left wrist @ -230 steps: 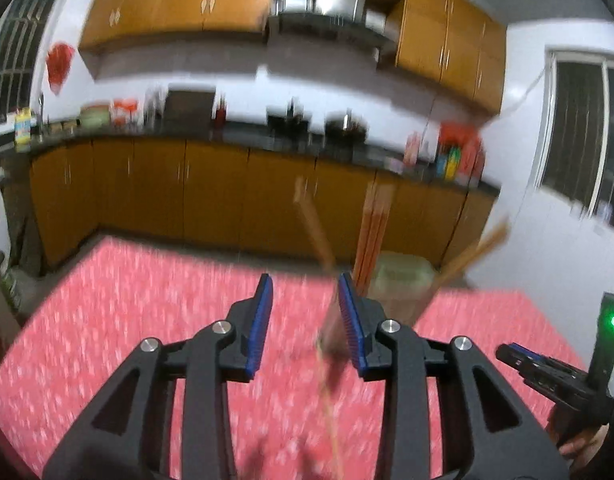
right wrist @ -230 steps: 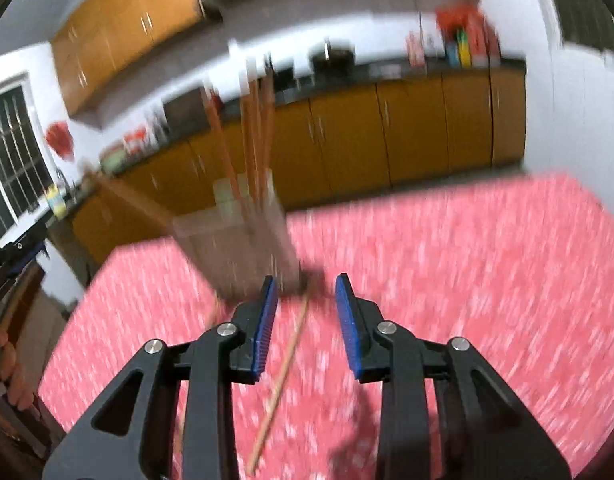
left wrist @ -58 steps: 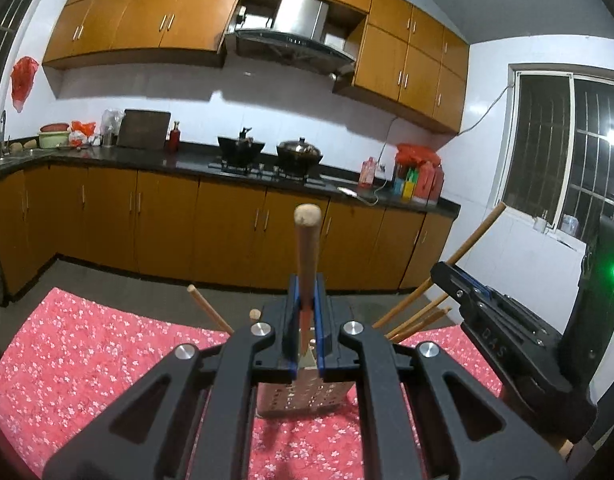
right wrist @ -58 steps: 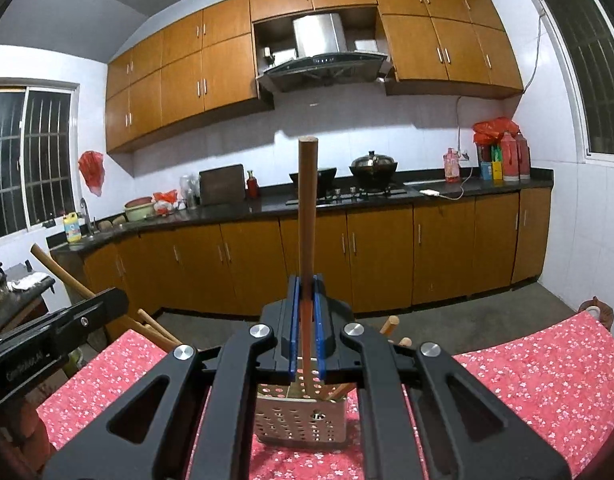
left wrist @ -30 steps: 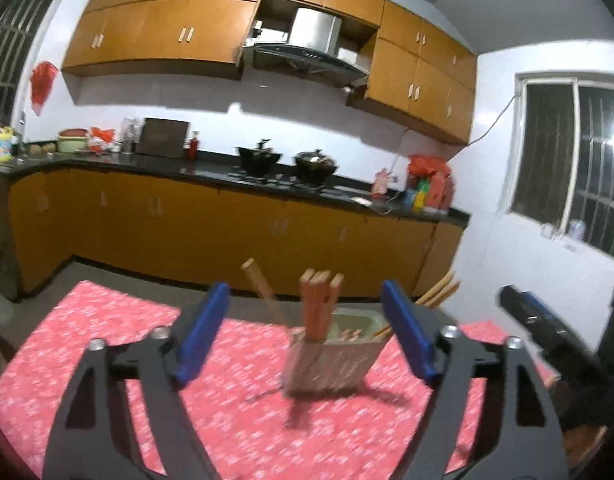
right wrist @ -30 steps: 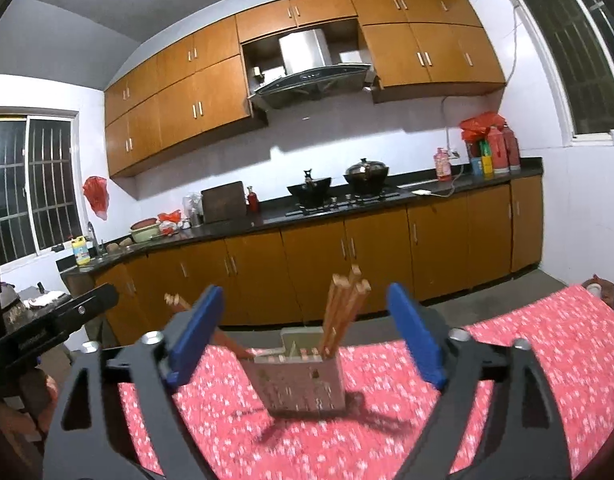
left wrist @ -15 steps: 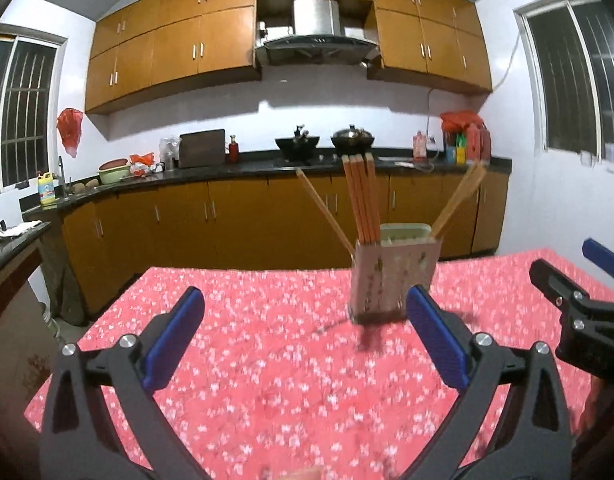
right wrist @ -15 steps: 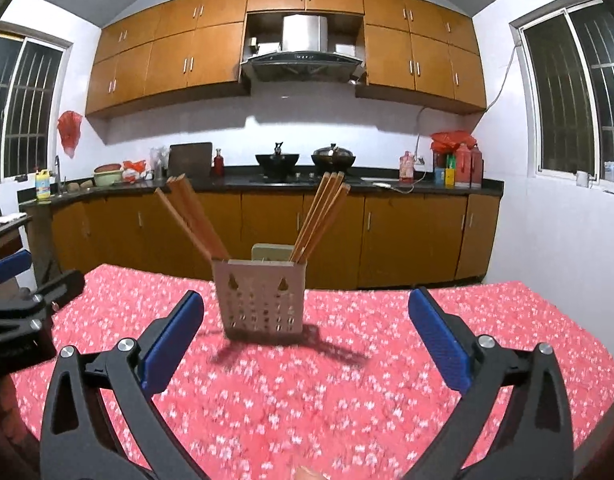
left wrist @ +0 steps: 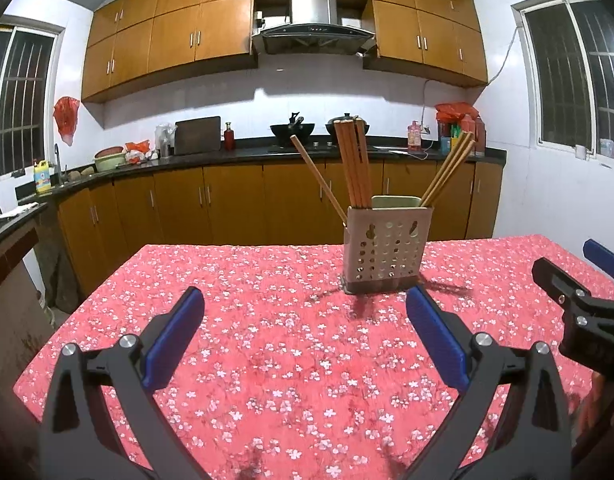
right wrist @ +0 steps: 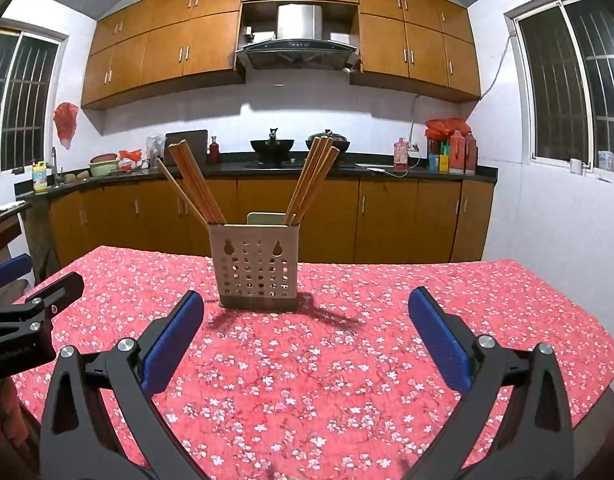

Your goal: Organize utensils

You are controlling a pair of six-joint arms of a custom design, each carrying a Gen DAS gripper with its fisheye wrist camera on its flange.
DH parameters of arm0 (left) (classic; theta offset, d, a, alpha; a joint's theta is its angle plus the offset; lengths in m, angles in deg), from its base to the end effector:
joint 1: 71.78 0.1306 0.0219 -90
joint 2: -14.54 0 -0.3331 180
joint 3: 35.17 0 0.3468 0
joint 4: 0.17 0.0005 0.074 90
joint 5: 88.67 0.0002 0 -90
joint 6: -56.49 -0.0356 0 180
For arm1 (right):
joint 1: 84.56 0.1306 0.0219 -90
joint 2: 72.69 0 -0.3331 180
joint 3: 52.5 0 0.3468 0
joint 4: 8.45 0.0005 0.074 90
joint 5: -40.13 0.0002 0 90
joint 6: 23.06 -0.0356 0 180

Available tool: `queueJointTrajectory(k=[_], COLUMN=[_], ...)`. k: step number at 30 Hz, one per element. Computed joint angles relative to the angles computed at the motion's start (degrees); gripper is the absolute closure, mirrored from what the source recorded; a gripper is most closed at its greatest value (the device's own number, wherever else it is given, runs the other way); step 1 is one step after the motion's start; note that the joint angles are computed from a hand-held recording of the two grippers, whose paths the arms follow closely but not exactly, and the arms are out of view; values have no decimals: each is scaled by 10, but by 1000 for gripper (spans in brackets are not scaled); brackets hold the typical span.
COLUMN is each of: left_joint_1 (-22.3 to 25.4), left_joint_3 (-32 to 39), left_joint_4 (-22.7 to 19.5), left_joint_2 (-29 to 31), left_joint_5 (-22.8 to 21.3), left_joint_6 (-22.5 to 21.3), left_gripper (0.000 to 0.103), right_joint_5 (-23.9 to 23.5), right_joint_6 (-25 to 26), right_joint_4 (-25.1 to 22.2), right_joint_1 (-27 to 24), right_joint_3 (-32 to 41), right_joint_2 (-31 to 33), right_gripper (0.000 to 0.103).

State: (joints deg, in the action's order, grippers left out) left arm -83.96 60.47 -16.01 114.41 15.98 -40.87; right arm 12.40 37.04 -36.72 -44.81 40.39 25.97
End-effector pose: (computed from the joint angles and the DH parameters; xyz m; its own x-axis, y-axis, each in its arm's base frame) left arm 0.5128 -0.1204 0.3958 -0.2768 0.1865 -0.9427 0.4757 0.8789 0.0342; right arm 0.3988 0.2900 0.3742 -0.2403 0.1018 -0.9653 0.4455 0.8951 -0.0165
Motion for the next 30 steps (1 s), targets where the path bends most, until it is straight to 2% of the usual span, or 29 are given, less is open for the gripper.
queueJointTrajectory(k=[9,30], left_joint_1=[3,-2], left_joint_3=[-17,-18], left_joint_4=[5,-7], left_joint_2=[-3,-5], left_joint_5=[-6,-6], left_joint_6=[5,5], left_gripper=[4,4], right_joint_5=[2,-4], right_joint_6=[-29,-43], right_joint_4=[-32,-45], right_joint_1=[2,1], right_joint_3=[-4,-2], right_joint_2=[1,1], right_gripper=[2,2])
